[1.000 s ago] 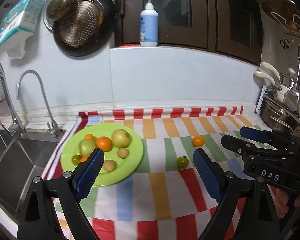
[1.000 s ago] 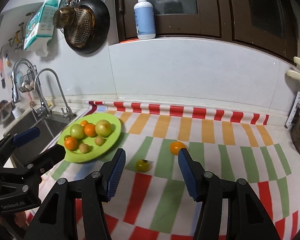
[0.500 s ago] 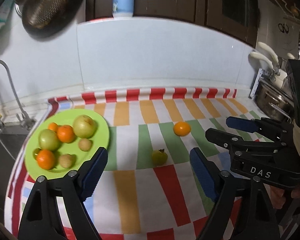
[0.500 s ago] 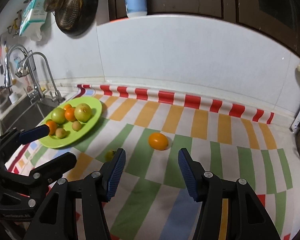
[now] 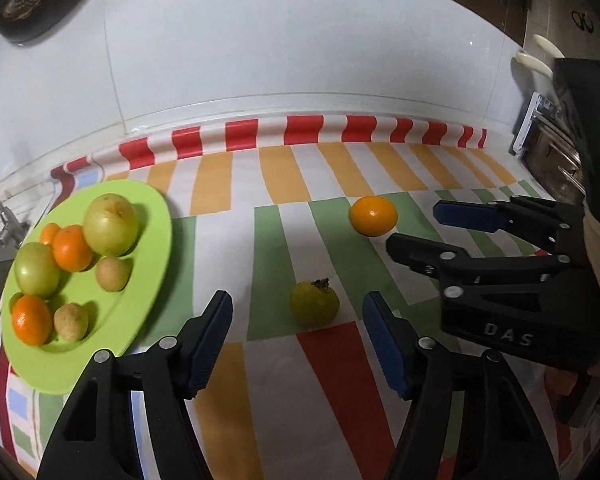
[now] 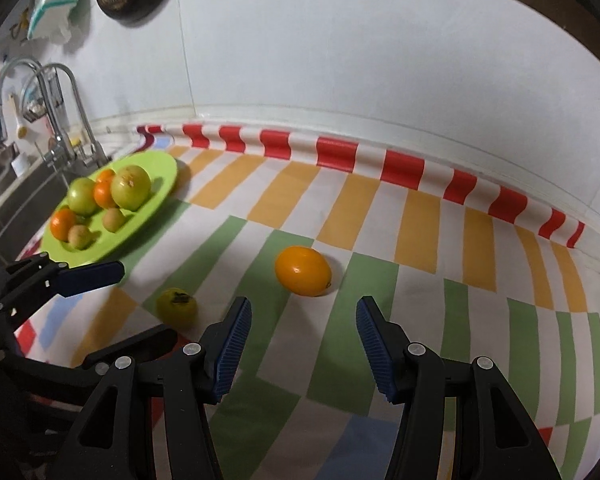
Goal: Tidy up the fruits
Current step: 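Move both open tools back toward the last fruits on the cloth, then close the left tool on a small green fruit while the right tool grasps an orange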
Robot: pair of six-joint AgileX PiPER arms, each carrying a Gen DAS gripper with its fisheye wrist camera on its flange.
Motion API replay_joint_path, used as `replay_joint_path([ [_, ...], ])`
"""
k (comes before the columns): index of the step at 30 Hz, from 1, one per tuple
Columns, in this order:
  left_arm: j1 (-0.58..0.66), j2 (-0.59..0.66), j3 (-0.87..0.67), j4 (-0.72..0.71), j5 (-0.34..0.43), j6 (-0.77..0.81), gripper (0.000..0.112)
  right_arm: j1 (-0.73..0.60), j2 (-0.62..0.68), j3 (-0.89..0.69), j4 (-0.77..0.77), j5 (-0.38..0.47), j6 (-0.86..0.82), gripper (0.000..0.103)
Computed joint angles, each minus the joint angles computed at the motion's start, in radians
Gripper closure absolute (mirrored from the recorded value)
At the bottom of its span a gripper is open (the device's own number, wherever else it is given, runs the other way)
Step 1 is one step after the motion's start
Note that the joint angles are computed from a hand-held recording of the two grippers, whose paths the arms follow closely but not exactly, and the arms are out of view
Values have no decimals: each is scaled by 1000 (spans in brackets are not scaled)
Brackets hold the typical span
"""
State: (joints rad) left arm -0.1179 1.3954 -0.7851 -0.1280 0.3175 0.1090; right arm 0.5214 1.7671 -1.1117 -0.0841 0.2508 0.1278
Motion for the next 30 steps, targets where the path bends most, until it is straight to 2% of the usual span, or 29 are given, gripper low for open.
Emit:
replay_joint_path([
  [5,11,59,-40,-86,4,104,64,-10,65,-68,33,24,-55,48],
  [9,21,83,-60,-151,18,177,84,-10,94,-105,29,33,-63,48],
  [13,43,89,-68,-238,28,263,84,-9,118,-135,40,33,-84,48],
  [16,48,93,-82,-193,22,215,84,-5,139,-157,4,37,-53,48],
  [22,55,111,-112,-99,11,133,85,-15,165,-192,98,59,-139,66],
  [26,65,102,-111,-107,9,148,88,-6,149,-173,81,49,-117,66],
  [28,69,96,-107,-128,5,176,94,-6,137,-159,99,45,-127,66],
  [30,76,92,-102,-190,11,248,95,-1,118,-139,97,38,-113,66],
])
